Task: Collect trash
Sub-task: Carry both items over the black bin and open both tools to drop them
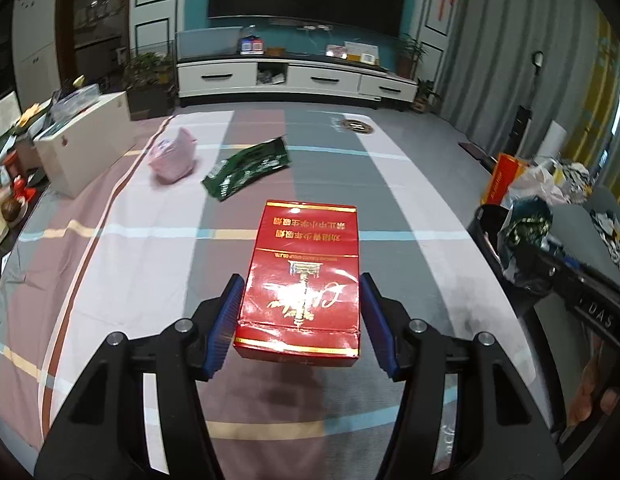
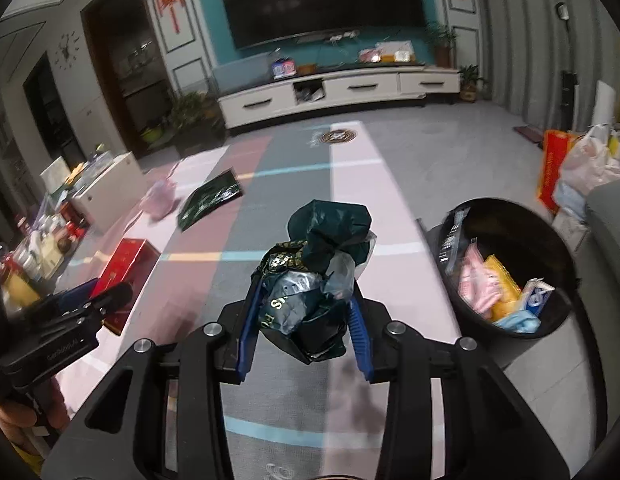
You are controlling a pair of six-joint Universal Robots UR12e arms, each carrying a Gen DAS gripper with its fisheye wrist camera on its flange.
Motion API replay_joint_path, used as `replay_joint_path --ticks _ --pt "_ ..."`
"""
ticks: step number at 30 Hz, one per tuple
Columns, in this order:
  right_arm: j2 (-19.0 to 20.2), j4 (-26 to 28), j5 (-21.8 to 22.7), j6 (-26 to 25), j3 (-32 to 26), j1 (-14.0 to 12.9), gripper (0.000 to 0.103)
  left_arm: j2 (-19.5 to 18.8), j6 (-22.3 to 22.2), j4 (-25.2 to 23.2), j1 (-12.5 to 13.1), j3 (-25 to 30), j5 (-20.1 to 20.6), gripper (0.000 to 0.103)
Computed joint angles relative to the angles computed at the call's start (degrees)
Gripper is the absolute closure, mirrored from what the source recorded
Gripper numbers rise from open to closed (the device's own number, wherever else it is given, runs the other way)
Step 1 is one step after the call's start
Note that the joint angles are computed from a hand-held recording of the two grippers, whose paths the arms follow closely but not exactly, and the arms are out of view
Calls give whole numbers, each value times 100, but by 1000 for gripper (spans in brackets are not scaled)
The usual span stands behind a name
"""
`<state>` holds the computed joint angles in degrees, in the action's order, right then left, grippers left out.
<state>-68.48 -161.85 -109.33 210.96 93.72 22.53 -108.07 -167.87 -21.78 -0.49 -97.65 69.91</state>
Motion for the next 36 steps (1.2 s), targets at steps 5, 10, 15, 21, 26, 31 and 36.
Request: replay_joint_path --ticks 5,10,15,21,26,31,36 --pt "-166 -170 -349 96 247 -29 63 33 208 -46 -173 19 11 44" --pt "-317 -318 -586 203 493 -92 63 24 418 -2 -372 58 54 44" --pt "-476 -449 -735 401 759 -201 62 -37 615 -109 -580 181 23 44" --pt "-624 -552 -840 690 1033 -329 62 -154 851 -340 -797 412 -147 44" --pt "-718 -638 -859 931 1242 -452 62 -251 1052 -388 -976 551 -222 44" --pt "-783 -676 -842 1096 1400 -549 62 -372 1215 -456 -1177 729 -271 44" --pt "-837 -679 -823 1267 1533 -639 62 -511 1382 -529 -1367 891 -265 44"
